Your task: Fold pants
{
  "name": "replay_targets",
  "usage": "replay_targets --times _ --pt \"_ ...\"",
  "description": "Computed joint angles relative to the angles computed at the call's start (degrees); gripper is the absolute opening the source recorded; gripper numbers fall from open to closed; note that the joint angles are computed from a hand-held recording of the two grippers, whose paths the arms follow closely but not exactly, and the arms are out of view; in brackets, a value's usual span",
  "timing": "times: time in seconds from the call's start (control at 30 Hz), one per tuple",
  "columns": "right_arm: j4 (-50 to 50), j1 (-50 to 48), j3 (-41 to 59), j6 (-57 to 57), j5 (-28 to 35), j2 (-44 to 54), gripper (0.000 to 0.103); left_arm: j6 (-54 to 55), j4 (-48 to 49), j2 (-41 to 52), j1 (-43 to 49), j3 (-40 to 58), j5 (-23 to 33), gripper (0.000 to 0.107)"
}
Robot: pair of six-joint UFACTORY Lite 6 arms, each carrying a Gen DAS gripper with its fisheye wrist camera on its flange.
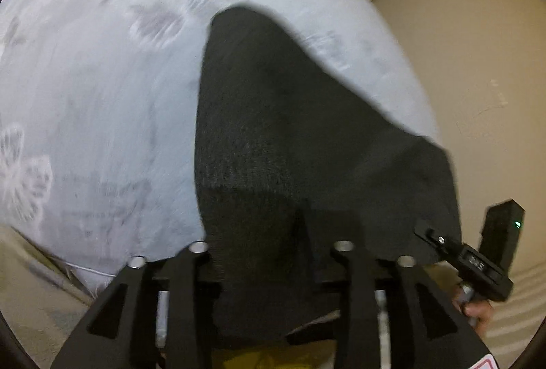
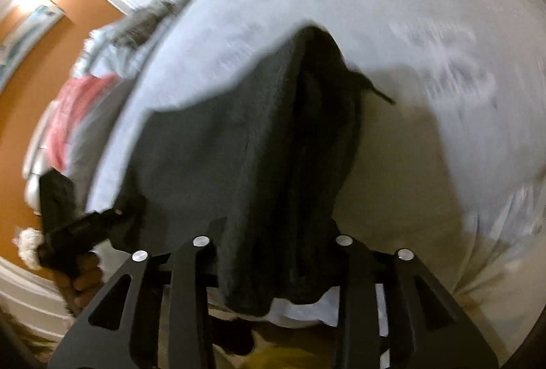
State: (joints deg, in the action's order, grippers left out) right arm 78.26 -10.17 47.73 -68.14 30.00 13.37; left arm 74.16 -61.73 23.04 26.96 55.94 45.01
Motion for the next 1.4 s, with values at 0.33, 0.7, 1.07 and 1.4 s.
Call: replay_targets --times 0.33,0.7,1.07,1.4 --pt "8.3 3.1 -2.9 -6.7 -3.8 -3.7 0.027 0.6 -4.3 -2.3 0.7 0.6 6.7 0.017" --pt "-5.5 6.3 -1.7 5.8 -4.4 -36.3 0.027 2.6 -7.7 -35.9 12.5 0.9 27.6 0.017" --pt "7.6 1.8 21.6 -5.9 2.7 -37.2 0.027 -1.4 -25.9 -33.2 18.9 29.4 35.8 0.019" --pt "9.2 1.5 64.7 -4.1 4.8 -11.0 0.028 -12.9 -32.4 -8.8 14.1 75.8 26.2 0.02"
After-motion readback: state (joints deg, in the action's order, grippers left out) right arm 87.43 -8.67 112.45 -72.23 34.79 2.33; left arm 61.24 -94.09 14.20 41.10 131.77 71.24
